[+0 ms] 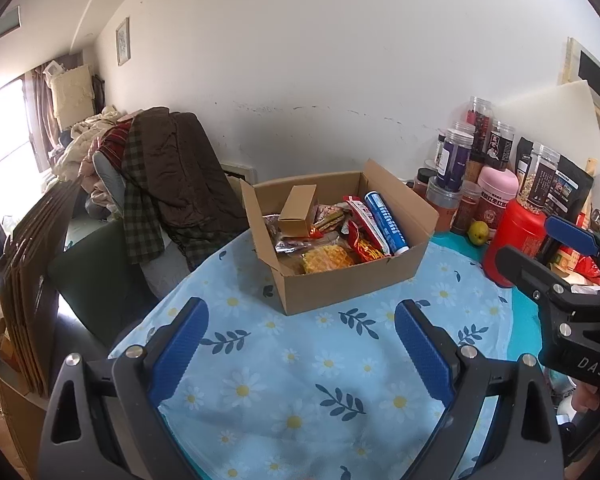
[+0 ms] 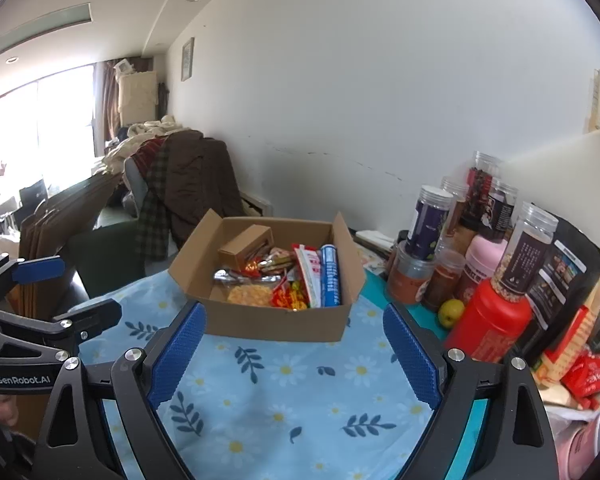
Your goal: Organize snacks
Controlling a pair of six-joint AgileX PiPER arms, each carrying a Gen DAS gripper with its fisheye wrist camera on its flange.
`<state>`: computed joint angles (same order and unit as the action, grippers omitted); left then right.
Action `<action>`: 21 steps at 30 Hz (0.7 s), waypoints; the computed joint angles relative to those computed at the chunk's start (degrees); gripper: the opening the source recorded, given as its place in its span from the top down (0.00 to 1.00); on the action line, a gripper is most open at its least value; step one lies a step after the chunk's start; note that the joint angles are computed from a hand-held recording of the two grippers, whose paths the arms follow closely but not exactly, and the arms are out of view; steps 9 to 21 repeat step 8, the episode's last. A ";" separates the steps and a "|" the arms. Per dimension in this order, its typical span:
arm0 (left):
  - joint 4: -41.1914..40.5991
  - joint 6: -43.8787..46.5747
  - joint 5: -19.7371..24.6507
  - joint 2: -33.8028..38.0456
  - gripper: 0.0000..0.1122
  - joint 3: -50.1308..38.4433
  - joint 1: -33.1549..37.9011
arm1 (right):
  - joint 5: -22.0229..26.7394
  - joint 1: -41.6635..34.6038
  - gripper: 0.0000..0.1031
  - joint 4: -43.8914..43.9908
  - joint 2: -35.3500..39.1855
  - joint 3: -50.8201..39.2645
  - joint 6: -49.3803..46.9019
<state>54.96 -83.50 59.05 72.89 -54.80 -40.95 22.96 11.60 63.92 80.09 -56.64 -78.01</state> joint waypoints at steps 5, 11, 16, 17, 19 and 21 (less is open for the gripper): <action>-1.15 1.16 -1.50 0.17 0.15 -0.04 1.60 | -0.64 0.26 0.12 -0.17 -0.07 0.11 0.03; -1.09 1.52 -2.39 -0.05 0.15 0.26 2.23 | -1.04 0.54 0.11 -0.90 0.15 -0.01 0.95; -1.09 1.52 -2.39 -0.05 0.15 0.26 2.23 | -1.04 0.54 0.11 -0.90 0.15 -0.01 0.95; -1.09 1.52 -2.39 -0.05 0.15 0.26 2.23 | -1.04 0.54 0.11 -0.90 0.15 -0.01 0.95; -1.09 1.52 -2.39 -0.05 0.15 0.26 2.23 | -1.04 0.54 0.11 -0.90 0.15 -0.01 0.95; -1.09 1.52 -2.39 -0.05 0.15 0.26 2.23 | -1.04 0.54 0.11 -0.90 0.15 -0.01 0.95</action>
